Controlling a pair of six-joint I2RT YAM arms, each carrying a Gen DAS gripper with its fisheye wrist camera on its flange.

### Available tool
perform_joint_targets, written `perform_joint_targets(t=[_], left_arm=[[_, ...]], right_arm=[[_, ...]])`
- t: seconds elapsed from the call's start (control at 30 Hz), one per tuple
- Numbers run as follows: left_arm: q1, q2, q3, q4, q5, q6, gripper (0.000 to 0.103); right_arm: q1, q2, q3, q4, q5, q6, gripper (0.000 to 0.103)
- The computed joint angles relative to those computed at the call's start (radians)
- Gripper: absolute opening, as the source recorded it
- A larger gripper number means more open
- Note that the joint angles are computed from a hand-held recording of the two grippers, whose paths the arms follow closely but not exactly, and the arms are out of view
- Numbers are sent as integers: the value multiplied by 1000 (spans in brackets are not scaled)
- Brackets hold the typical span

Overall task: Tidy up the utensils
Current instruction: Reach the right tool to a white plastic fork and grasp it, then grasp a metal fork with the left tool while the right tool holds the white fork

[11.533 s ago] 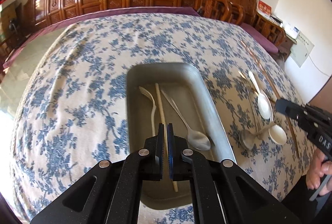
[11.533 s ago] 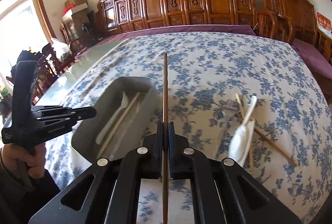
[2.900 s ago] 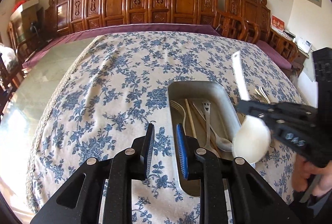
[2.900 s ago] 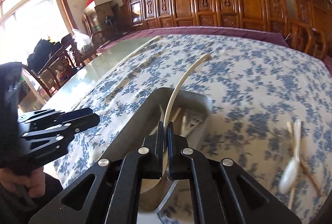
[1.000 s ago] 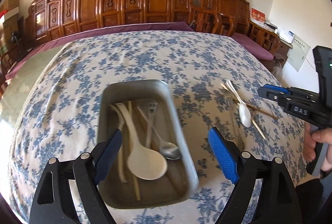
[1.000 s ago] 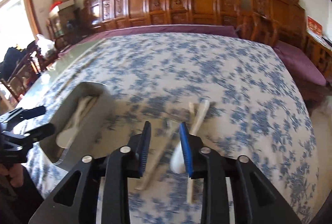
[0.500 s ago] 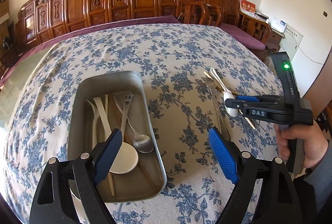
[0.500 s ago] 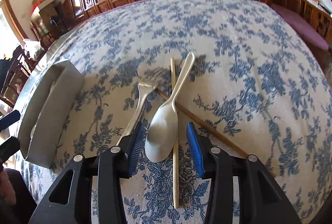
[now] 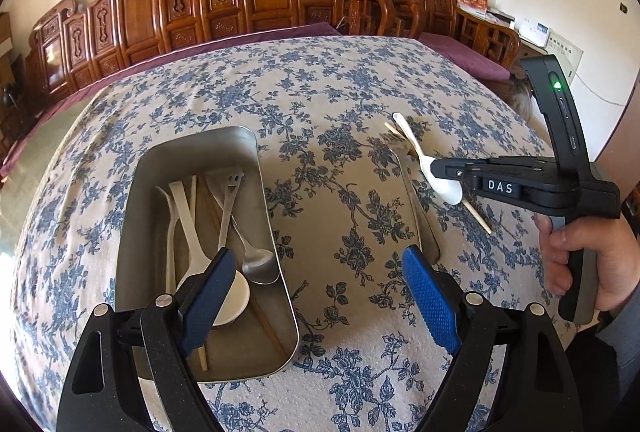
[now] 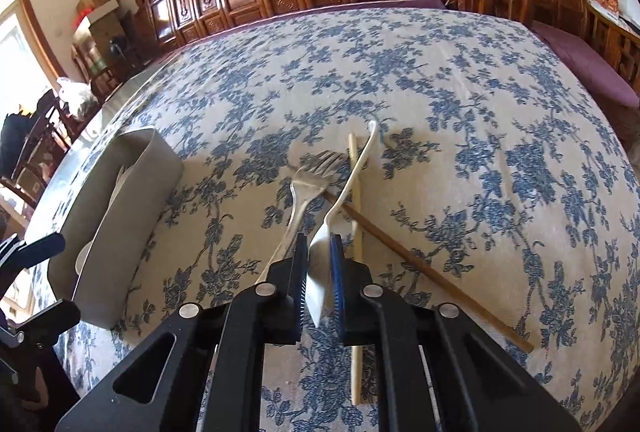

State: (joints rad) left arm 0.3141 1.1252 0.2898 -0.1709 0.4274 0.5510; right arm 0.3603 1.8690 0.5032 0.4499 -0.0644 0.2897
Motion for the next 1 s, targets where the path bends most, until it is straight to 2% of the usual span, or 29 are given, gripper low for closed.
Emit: perform_joint_targets(t=[0.13, 0.17, 0.4, 0.53, 0.7, 0.77, 0.9, 1.0], left_arm=[[-14, -25, -8, -10, -5, -5, 82], [-19, -33, -11, -14, -8, -7, 81], [-99, -53, 3, -29, -52, -49, 81], [-198, -5, 16, 24, -103, -115, 79], [-357, 143, 59, 135, -175, -209, 62], [-402, 223, 90, 179, -190, -243, 59], [-477, 393, 166, 251, -219, -301, 39], [-507, 495, 218, 279, -224, -331, 32]], right_arm=[[17, 34, 29, -33, 18, -4, 12], [17, 29, 27, -28, 17, -7, 8], [-26, -86, -37, 23, -13, -31, 8], [-73, -137, -66, 30, -33, -55, 8], [-152, -124, -69, 35, -68, -75, 8], [-177, -110, -69, 42, -80, -81, 8], [-198, -89, -68, 53, -90, -98, 8], [-213, -70, -59, 52, -108, -104, 8]])
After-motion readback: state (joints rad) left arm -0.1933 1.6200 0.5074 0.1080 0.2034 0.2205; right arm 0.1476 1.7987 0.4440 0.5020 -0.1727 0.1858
